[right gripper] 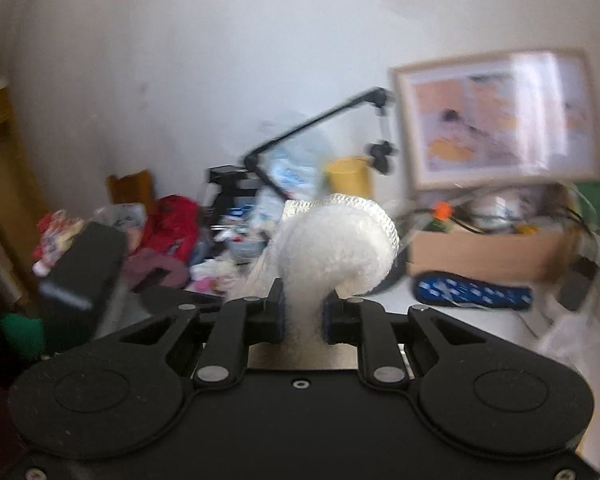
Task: Clean container
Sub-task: 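Wipe the black bottle's lid with the cloth in the right tool while the left tool holds it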
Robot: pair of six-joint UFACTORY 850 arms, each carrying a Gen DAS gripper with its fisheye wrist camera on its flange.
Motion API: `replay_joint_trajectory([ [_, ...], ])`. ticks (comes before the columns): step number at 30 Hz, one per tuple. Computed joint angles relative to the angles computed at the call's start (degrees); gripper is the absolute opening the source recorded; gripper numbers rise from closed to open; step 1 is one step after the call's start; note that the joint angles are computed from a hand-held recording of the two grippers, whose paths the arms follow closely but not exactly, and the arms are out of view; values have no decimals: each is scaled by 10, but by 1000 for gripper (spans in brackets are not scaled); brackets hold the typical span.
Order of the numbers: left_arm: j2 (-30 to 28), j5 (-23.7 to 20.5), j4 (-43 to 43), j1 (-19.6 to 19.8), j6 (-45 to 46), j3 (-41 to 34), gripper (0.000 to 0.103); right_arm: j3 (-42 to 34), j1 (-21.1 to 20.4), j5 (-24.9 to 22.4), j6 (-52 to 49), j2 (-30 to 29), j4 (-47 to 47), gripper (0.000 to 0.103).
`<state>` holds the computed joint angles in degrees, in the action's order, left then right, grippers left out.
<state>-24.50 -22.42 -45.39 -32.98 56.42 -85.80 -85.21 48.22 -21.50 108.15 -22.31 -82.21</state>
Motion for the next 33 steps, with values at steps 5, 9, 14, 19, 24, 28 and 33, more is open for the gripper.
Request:
replay_joint_trajectory([
  [5, -2, -7, -6, 3, 9, -4, 64, 27, -2, -30, 9, 11, 28, 16],
  [9, -11, -36, -19, 12, 45, -19, 64, 48, 0, -48, 35, 20, 27, 16],
  [14, -34, -129, -78, 38, 225, -51, 64, 75, 4, -80, 40, 35, 37, 16],
  [19, -55, -171, -61, 46, 230, -85, 64, 107, 5, -78, 112, 53, 0, 16],
  [24, -37, -130, 0, 31, 105, -70, 64, 115, 3, -46, 204, 55, -72, 16],
  [28, -16, -95, 21, 25, -13, -47, 65, 116, -2, -22, 268, 52, -130, 16],
  [33, 0, -23, 28, 7, -106, -17, 65, 114, -19, 18, 415, 43, -256, 16],
])
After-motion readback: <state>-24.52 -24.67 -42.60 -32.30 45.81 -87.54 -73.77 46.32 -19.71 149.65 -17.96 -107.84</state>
